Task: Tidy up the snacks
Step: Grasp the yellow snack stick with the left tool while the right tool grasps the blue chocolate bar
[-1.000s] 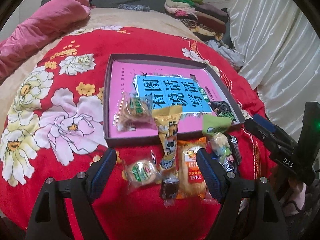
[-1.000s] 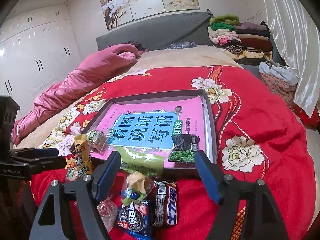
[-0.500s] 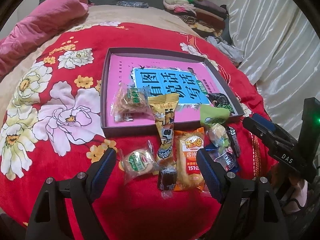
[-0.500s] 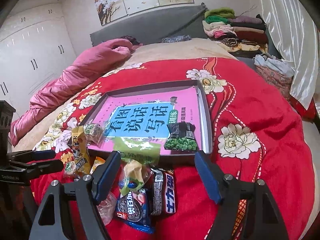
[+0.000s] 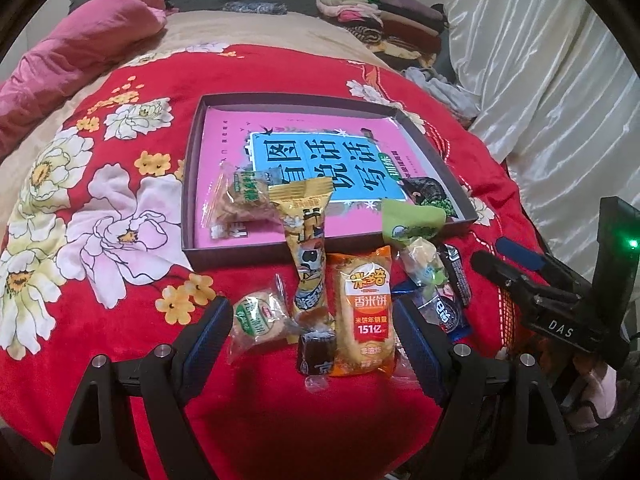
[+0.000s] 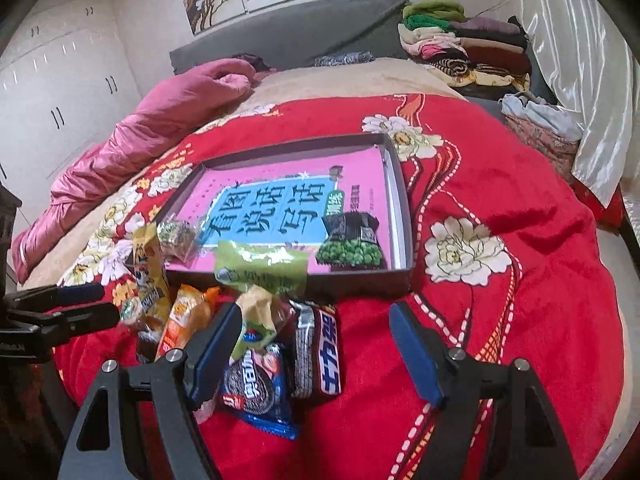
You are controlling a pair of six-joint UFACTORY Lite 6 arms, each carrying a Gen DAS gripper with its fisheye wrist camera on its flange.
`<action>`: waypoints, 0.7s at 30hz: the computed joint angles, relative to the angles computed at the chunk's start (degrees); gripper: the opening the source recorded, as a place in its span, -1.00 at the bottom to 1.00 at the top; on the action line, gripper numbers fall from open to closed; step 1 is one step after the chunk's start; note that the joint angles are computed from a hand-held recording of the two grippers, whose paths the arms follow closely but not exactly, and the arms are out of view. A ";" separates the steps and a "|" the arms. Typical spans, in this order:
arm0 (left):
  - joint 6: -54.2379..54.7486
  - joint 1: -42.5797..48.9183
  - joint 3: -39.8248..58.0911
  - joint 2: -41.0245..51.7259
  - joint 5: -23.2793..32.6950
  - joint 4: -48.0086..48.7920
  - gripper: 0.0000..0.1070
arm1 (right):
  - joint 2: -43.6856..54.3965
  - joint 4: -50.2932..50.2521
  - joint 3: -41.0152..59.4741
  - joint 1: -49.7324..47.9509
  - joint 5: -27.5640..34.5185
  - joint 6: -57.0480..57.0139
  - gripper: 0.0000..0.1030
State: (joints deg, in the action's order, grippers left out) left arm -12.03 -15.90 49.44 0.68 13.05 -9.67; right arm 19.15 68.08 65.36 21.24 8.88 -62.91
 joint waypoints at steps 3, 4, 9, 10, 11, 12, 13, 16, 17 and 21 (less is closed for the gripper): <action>0.75 0.00 -0.20 -0.08 -0.19 -1.04 0.55 | 0.61 -8.07 0.11 0.40 -0.26 7.62 0.48; -0.26 -0.07 -0.12 -0.07 -0.05 -0.04 0.55 | 0.95 -10.83 0.31 0.53 -0.38 10.22 0.47; 0.90 -0.15 -0.49 -0.34 -0.28 -1.34 0.54 | 2.75 -13.98 1.45 0.30 0.64 13.30 0.33; 0.98 -0.22 -0.45 -0.06 -0.48 -1.48 0.54 | 2.98 -13.93 1.49 0.16 0.75 13.38 0.30; 0.86 -0.19 -0.45 0.09 -0.53 -1.51 0.54 | 3.30 -14.60 1.72 0.01 1.05 14.06 0.26; 1.72 -0.13 -0.42 0.36 -0.73 -2.41 0.54 | 3.64 -13.12 1.89 -0.25 1.52 12.63 0.22; 2.35 -0.04 -0.33 0.66 -0.90 -3.01 0.54 | 4.00 -13.51 2.13 -0.36 1.78 13.07 0.20; 2.59 0.11 -0.31 1.03 -1.43 -3.11 0.54 | 5.02 -13.05 3.03 -0.67 2.89 12.57 0.05; 2.17 0.16 -0.24 1.17 -1.57 -2.68 0.54 | 5.70 -12.01 3.58 -0.95 3.88 11.42 -0.03; 5.96 0.77 0.36 2.22 -2.00 -6.20 0.54 | 7.43 -10.34 4.92 -1.52 5.31 10.23 -0.14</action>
State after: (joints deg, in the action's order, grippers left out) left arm -6.07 -15.13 49.80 2.91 11.04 -15.86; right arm 26.58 57.74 70.28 19.72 14.19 -52.68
